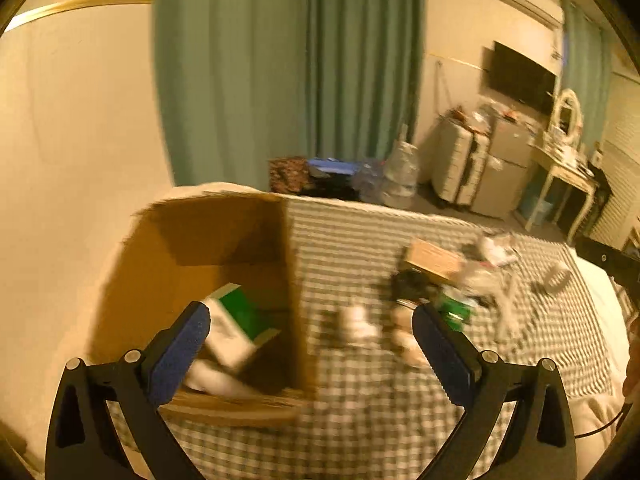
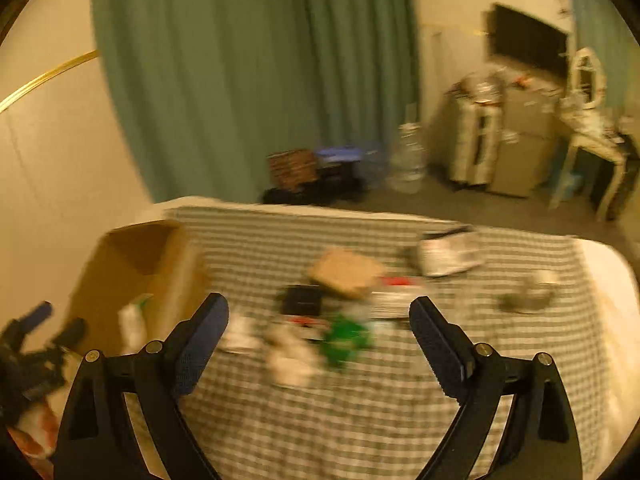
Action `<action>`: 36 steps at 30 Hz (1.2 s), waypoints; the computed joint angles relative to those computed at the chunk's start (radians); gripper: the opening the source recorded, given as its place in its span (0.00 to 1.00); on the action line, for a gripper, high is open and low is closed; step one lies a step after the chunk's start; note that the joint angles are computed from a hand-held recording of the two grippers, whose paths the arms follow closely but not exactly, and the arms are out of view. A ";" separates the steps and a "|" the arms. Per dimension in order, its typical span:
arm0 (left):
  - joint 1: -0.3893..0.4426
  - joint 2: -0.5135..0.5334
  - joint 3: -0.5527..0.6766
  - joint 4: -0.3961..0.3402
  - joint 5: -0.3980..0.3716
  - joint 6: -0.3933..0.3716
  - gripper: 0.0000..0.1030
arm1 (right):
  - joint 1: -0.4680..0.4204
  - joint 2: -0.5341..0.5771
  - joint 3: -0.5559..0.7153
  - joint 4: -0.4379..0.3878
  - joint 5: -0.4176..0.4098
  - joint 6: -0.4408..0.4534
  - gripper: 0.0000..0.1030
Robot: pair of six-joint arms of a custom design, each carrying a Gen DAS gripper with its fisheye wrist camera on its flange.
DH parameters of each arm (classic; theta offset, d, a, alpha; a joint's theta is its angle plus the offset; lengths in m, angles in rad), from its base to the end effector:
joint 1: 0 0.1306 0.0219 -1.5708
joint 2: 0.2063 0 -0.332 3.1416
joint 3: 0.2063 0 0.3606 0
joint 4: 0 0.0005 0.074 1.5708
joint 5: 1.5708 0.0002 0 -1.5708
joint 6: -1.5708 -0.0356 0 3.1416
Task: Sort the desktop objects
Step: 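Move the right tool to the clear comb and close on it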
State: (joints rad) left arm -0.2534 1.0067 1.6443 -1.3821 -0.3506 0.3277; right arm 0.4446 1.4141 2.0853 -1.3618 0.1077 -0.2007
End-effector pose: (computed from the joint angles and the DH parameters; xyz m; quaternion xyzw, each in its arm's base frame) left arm 0.2684 -0.0574 0.5833 -0.1035 0.8986 0.0398 0.4245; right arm 0.3674 0.1703 0.6166 -0.0871 0.8995 0.0887 0.4189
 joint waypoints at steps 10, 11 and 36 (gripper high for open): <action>-0.263 0.096 -0.141 0.110 -0.202 0.164 1.00 | -0.224 -0.209 -0.433 0.193 -0.071 0.009 0.90; -0.264 0.110 -0.152 0.120 -0.205 0.172 1.00 | -0.239 -0.212 -0.465 0.214 -0.090 0.006 0.90; -0.066 0.289 -0.236 0.322 -0.175 0.135 1.00 | -0.281 0.096 -0.441 0.354 -0.198 0.163 0.74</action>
